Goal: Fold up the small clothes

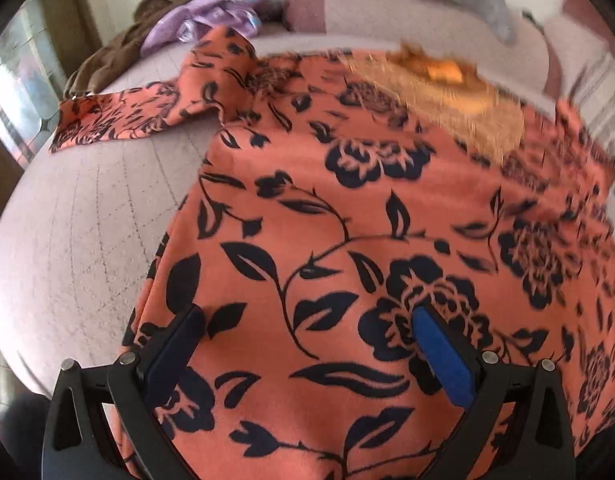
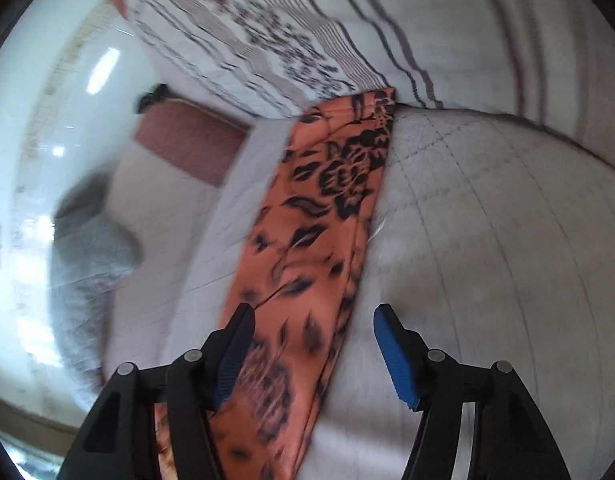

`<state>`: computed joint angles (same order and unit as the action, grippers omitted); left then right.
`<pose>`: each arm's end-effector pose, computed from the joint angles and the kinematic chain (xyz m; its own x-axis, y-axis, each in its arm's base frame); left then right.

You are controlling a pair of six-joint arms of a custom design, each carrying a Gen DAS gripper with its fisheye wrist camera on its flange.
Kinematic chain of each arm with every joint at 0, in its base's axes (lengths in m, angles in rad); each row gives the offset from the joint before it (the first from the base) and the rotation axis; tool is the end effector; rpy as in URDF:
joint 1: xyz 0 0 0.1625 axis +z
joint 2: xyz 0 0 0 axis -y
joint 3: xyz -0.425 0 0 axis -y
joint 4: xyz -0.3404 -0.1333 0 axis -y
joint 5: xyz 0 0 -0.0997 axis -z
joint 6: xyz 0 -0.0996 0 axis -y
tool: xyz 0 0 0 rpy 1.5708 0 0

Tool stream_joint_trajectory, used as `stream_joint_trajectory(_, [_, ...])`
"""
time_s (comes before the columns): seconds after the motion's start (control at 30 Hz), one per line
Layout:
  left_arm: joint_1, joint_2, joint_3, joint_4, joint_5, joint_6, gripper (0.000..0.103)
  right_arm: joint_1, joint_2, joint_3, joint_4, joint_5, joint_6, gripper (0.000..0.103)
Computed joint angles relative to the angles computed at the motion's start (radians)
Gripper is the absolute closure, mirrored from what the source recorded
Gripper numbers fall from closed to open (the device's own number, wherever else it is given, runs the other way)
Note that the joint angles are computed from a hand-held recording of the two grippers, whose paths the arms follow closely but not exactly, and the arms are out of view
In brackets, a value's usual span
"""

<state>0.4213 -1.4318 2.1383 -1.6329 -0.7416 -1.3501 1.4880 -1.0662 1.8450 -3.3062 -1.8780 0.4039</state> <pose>-0.2413 -0.3347 0.2487 -0.6838 -0.1444 -0.7152 0.2846 0.8498 -0.4437 0.0546 -0.5893 0.3222 -0.8360 0.5247 -0.1609 0.4091 0.4003 -0.8200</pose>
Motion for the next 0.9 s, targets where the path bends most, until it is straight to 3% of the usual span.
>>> stream_joint_trajectory(0.07, [-0.010, -0.004, 0.019, -0.011, 0.016, 0.002, 0.000, 0.005, 0.035, -0.063, 0.011, -0.038, -0.013, 0.036])
stream_joint_trajectory(0.13, [-0.018, -0.016, 0.040, -0.029, 0.028, 0.002, 0.000, 0.018, 0.055, -0.116, 0.055, -0.081, -0.050, 0.047])
stream_joint_trajectory(0.2, [-0.026, -0.033, 0.061, -0.054, 0.036, 0.005, 0.000, 0.029, 0.071, -0.179, 0.151, -0.138, -0.073, 0.095])
stream_joint_trajectory(0.3, [-0.030, -0.038, 0.070, -0.065, 0.037, 0.020, 0.000, 0.043, 0.078, -0.220, 0.206, -0.179, -0.091, 0.095])
stream_joint_trajectory(0.4, [-0.015, -0.047, 0.068, -0.098, 0.028, 0.060, 0.000, 0.120, 0.084, -0.228, 0.103, -0.208, -0.202, 0.096])
stream_joint_trajectory(0.57, [-0.020, -0.087, 0.072, -0.109, 0.013, 0.071, 0.000, 0.341, 0.134, -0.277, -0.021, -0.248, -0.463, 0.096])
stream_joint_trajectory(0.67, [-0.032, -0.136, 0.063, -0.053, 0.009, -0.015, 0.000, 0.489, 0.226, -0.321, -0.053, -0.252, -0.628, 0.096])
stream_joint_trajectory(0.7, [-0.034, -0.150, 0.062, -0.041, 0.009, -0.035, 0.000, 0.535, 0.274, -0.334, -0.053, -0.248, -0.668, 0.094])
stream_joint_trajectory(0.77, [-0.046, -0.203, 0.056, 0.010, 0.008, -0.099, 0.000, 0.580, 0.358, -0.332, -0.035, -0.210, -0.662, 0.089])
stream_joint_trajectory(0.83, [-0.053, -0.236, 0.039, 0.074, 0.011, -0.147, 0.000, 0.584, 0.428, -0.344, 0.064, -0.191, -0.618, 0.042])
stream_joint_trajectory(0.87, [-0.056, -0.250, 0.028, 0.105, 0.015, -0.162, 0.000, 0.575, 0.472, -0.362, 0.134, -0.196, -0.584, 0.011])
stream_joint_trajectory(0.9, [-0.063, -0.267, 0.013, 0.146, 0.021, -0.176, 0.000, 0.561, 0.528, -0.383, 0.164, -0.214, -0.570, 0.014])
